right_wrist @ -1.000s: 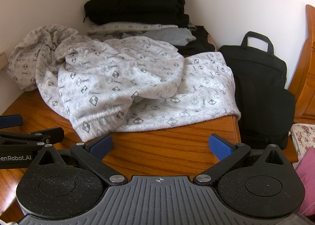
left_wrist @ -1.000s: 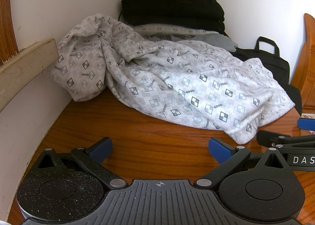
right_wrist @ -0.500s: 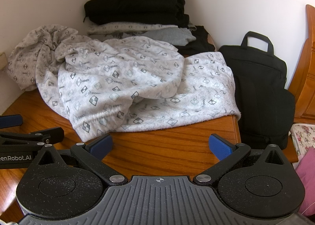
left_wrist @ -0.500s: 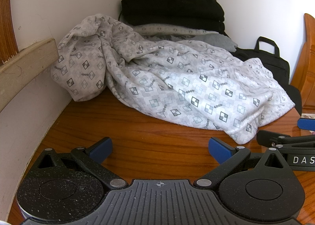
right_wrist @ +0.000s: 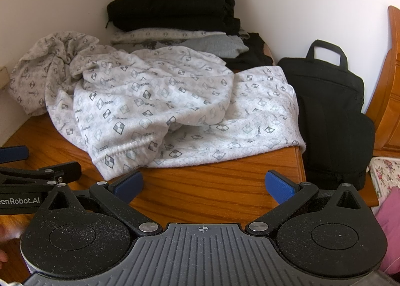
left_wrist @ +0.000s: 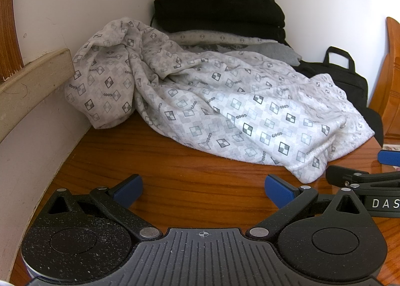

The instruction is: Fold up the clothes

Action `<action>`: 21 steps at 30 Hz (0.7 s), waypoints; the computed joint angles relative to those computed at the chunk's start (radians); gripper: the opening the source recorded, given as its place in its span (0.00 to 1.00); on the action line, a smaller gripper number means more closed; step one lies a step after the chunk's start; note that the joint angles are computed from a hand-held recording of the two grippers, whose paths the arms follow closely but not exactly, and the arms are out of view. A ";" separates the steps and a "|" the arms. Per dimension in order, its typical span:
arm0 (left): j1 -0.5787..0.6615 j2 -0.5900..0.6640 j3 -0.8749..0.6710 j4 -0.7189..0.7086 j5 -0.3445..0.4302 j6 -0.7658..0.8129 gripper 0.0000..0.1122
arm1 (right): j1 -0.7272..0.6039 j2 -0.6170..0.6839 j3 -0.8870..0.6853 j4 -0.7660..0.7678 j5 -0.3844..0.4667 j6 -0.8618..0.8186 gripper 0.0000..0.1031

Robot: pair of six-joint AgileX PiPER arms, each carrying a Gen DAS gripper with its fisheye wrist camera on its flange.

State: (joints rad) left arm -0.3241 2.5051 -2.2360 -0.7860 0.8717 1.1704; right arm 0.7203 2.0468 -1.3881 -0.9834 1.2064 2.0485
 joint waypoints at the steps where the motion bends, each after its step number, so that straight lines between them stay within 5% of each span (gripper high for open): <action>1: 0.000 0.000 0.000 0.000 0.000 0.000 0.92 | 0.000 0.000 0.000 0.000 0.000 0.000 1.00; 21: 0.006 -0.043 0.051 0.002 -0.013 -0.035 0.92 | -0.001 0.005 -0.006 0.000 0.000 -0.005 1.00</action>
State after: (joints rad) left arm -0.3184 2.4620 -2.1845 -0.7841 0.8589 1.1349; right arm 0.7190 2.0514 -1.3943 -0.9834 1.2066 2.0437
